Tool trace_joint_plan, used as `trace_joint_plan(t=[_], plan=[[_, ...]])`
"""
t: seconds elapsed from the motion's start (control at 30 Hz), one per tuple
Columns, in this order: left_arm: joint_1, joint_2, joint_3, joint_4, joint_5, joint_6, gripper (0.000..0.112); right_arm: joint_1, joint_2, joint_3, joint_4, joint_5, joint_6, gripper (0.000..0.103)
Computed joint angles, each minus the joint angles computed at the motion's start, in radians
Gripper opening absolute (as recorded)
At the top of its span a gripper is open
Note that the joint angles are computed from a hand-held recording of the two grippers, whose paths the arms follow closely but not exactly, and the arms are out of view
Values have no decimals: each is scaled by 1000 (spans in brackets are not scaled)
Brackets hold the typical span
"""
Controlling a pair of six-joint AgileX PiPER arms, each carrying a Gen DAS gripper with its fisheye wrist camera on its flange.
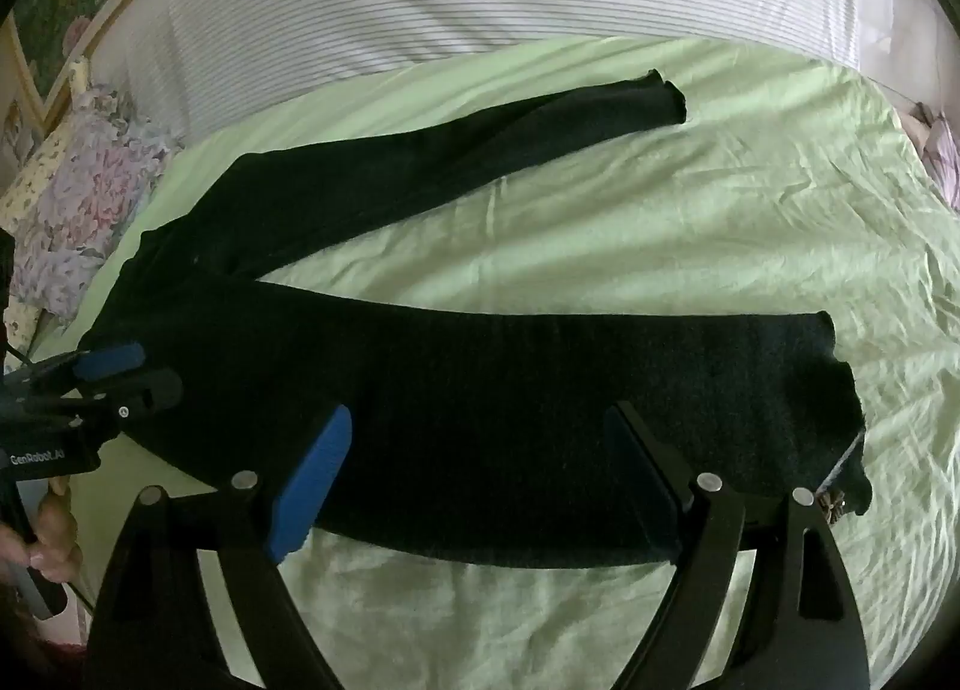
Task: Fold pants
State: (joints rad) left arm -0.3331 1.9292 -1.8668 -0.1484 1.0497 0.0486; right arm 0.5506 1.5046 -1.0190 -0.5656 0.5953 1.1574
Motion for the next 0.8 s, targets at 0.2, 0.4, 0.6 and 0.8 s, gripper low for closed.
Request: trace_joint_plan(t=[0.2,0.4,0.6,0.8], plan=[[-4,5,-4,1,3,-3,86,7,-2,6,-6,0,14,86],[-5,4,0,5,6,-9,86,-12,-9,27,0,-24,1,86],[-5,10,-10,5,15,-12,86,-8,-9,24,-5,-18,9,86],[-7,19,-21,5,22,-14,86,-4,-4,21,-18,-17,23,86]])
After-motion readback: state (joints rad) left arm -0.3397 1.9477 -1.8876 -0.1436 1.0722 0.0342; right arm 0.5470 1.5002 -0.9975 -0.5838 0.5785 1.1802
